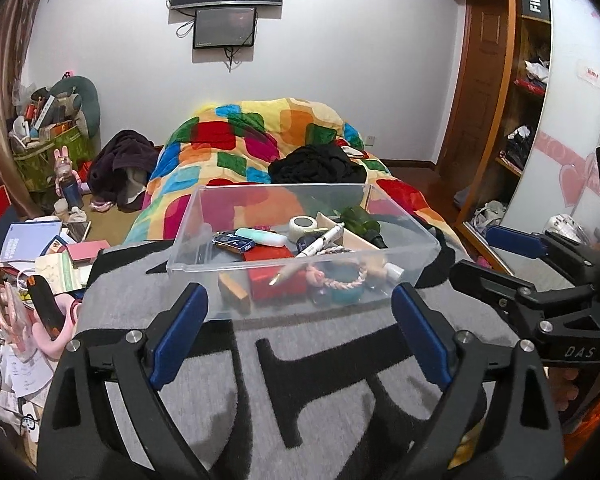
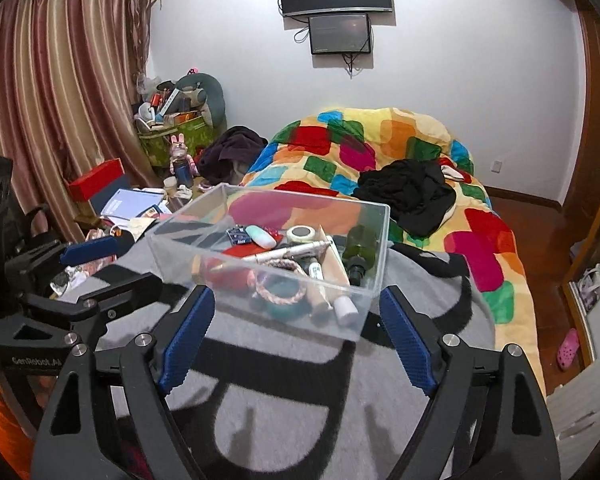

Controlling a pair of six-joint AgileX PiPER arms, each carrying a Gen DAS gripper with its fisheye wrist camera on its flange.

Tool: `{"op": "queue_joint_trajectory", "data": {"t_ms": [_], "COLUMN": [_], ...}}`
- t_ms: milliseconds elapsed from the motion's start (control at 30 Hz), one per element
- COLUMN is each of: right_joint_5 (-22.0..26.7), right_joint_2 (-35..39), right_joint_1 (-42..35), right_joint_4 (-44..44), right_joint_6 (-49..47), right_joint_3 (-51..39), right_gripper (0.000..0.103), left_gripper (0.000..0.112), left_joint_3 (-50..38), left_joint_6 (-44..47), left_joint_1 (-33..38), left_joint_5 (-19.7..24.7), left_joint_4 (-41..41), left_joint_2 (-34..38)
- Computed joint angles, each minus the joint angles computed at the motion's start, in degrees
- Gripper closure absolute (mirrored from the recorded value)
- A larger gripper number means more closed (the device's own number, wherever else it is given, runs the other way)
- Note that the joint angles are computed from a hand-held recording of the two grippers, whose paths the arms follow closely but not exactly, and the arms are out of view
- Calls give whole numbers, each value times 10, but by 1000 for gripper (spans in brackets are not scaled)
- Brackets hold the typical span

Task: Organize objects

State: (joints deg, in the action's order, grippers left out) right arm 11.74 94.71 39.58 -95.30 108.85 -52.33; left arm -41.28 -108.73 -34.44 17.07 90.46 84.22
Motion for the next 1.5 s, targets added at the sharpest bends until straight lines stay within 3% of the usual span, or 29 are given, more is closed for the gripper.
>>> {"op": "queue_joint_trajectory", "data": {"t_ms": [1500], "right_joint_5": [-7], "right_joint_2": [2], "right_joint_1": [8], "right_joint_4": [-28], "right_joint_6": [39], "right_joint_3": [19], "right_gripper": [20], "left_gripper": [17], "left_joint_3": [26], "left_joint_6": [-65], "left_joint_1": [-8], "left_joint_5": [2], "left_joint_4": [48], "left_joint_2": [-10]}}
